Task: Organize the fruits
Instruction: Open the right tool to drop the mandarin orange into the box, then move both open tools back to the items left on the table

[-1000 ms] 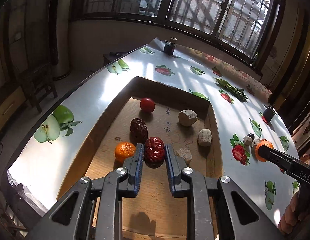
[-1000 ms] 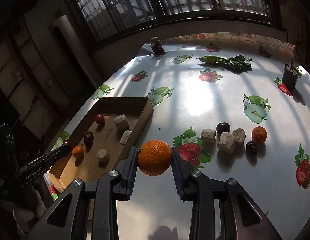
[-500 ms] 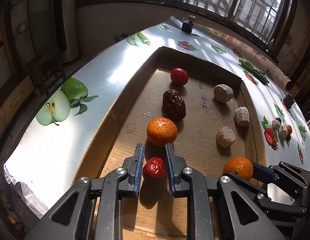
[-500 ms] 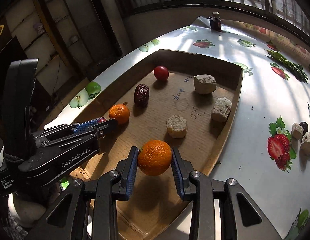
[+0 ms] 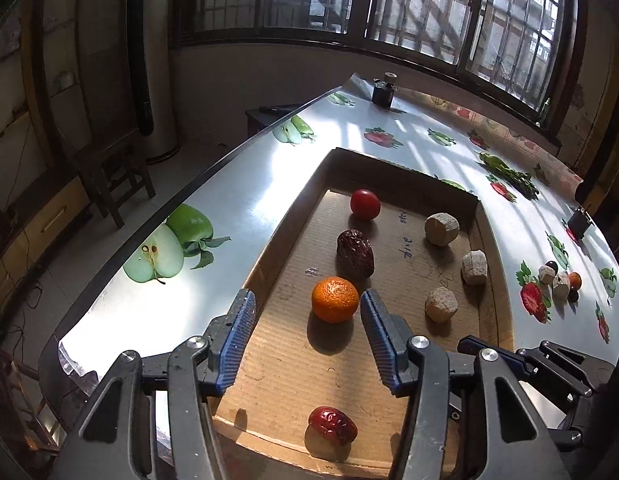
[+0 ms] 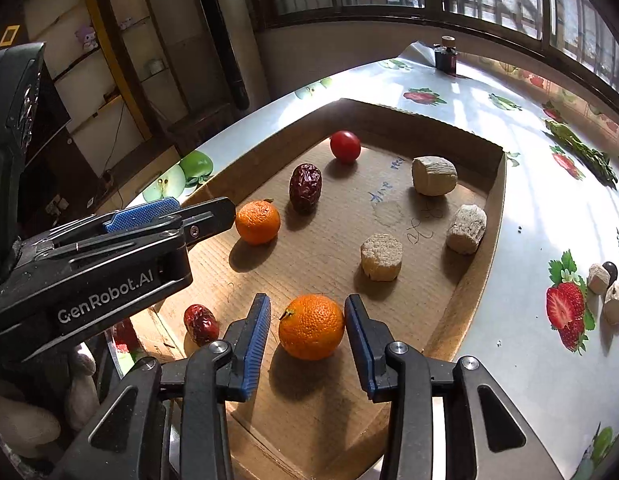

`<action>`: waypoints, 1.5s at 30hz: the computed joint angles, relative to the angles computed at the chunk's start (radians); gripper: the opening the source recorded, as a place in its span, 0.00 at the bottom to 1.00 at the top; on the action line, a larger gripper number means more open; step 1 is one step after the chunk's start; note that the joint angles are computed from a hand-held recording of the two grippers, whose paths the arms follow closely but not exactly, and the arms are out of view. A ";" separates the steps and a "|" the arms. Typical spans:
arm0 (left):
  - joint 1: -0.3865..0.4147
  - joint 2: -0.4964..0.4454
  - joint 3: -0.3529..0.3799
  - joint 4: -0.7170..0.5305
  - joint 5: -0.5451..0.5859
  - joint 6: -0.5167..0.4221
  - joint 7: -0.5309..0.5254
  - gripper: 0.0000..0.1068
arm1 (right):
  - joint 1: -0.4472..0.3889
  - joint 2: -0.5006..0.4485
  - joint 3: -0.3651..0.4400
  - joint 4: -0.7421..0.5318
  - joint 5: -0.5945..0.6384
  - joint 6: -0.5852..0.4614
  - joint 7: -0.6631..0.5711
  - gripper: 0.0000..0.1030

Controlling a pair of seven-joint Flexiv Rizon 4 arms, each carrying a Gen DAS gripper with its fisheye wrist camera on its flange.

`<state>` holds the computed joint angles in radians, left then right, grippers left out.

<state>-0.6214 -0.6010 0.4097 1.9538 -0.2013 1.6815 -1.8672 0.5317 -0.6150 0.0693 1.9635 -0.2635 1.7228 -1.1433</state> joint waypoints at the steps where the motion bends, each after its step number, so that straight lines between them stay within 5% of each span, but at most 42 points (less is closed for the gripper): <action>1: -0.034 -0.004 0.037 -0.002 -0.001 0.000 -0.009 0.51 | 0.000 0.006 -0.001 0.006 0.003 0.008 0.000 0.42; 8: -0.244 -0.049 0.258 -0.027 -0.002 -0.021 -0.055 0.57 | 0.018 0.052 -0.036 0.061 0.039 0.055 0.002 0.46; 24: -0.356 -0.075 0.351 -0.117 0.122 -0.120 -0.136 0.64 | -0.071 0.124 -0.028 0.183 0.118 0.136 -0.023 0.50; 33: -0.271 -0.064 0.208 -0.212 0.224 -0.184 -0.135 0.68 | -0.168 0.171 -0.075 0.271 0.178 0.164 -0.028 0.50; 41: -0.116 -0.070 -0.035 -0.293 0.266 -0.242 -0.093 0.70 | -0.420 0.190 0.008 0.293 0.168 0.128 0.030 0.53; 45: -0.060 -0.076 -0.131 -0.327 0.296 -0.260 -0.077 0.70 | -0.442 0.185 -0.012 0.267 0.148 0.095 0.041 0.53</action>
